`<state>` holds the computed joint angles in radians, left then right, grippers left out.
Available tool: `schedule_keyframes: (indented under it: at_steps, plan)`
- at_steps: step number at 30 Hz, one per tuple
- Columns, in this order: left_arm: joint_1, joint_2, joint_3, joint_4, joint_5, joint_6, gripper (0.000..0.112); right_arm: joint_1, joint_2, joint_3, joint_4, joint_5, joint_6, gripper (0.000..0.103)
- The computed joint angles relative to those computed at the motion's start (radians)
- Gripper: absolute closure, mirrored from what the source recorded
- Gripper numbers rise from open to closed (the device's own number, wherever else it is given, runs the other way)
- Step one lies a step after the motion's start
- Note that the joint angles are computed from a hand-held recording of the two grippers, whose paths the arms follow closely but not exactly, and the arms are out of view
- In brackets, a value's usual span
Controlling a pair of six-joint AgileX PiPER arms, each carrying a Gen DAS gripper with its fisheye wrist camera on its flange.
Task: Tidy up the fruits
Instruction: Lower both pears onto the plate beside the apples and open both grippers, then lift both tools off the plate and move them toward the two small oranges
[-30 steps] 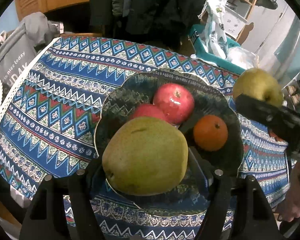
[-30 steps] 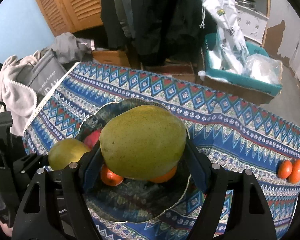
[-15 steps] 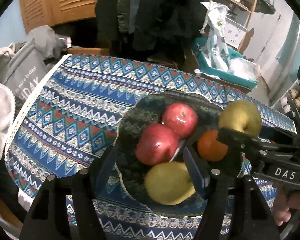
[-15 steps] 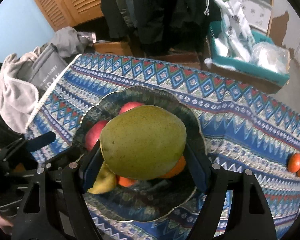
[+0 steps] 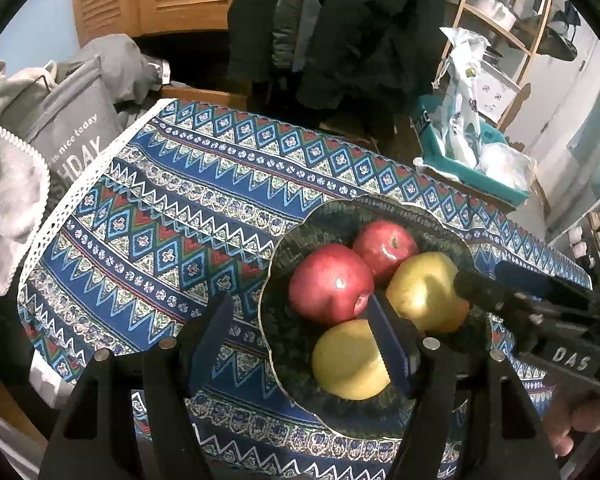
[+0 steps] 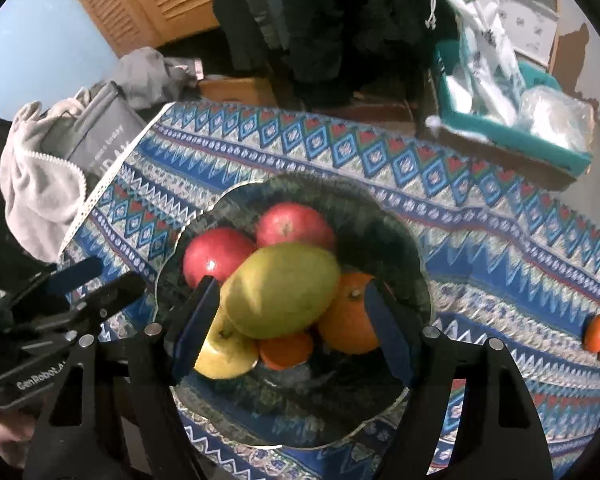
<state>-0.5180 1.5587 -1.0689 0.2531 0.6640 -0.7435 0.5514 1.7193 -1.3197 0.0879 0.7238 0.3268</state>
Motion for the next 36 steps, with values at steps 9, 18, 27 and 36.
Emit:
schedule_keyframes:
  at_steps: [9, 18, 27, 36]
  plan:
    - [-0.028, -0.04, -0.029, 0.043, 0.025, -0.043, 0.041, 0.002, -0.072, -0.01, -0.096, 0.017, 0.093, 0.027]
    - [-0.106, -0.097, -0.096, 0.145, 0.077, -0.115, 0.035, 0.041, -0.167, -0.023, -0.288, 0.082, 0.219, 0.027]
    - [-0.233, -0.126, -0.179, 0.29, 0.142, -0.195, 0.026, 0.059, -0.263, -0.074, -0.398, 0.171, 0.278, 0.027]
    - [-0.32, -0.122, -0.25, 0.351, 0.18, -0.224, 0.025, 0.058, -0.362, -0.109, -0.459, 0.241, 0.307, 0.027]
